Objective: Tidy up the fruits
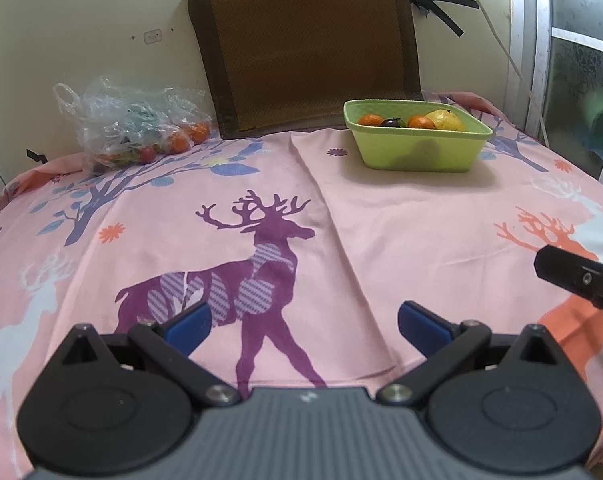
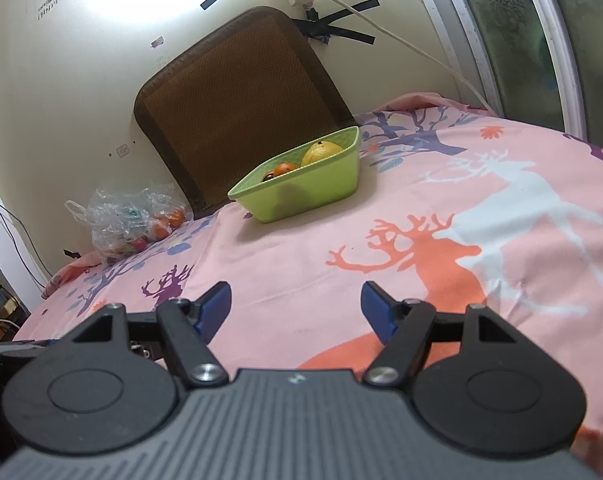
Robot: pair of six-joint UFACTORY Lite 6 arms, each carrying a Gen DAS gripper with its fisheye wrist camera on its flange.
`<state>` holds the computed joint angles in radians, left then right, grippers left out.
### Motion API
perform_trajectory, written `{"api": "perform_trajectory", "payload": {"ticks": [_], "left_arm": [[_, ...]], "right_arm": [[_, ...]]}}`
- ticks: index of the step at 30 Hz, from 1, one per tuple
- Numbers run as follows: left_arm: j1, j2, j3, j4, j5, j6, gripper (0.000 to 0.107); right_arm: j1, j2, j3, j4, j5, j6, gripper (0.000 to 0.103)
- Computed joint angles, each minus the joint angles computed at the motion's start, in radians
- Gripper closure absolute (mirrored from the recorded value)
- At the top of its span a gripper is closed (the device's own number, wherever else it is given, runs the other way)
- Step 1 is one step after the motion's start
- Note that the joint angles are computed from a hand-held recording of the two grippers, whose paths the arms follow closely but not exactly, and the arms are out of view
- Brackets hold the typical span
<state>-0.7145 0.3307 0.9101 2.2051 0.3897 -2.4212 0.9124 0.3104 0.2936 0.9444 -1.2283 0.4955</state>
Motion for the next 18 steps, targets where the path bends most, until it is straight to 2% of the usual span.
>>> {"api": "perform_trajectory", "payload": {"ticks": [18], "left_arm": [[-0.023, 0.014, 0.010, -0.061, 0.019, 0.074, 0.004]], "right_arm": [[0.004, -0.003, -0.005, 0.004, -0.006, 0.002, 0.029]]}}
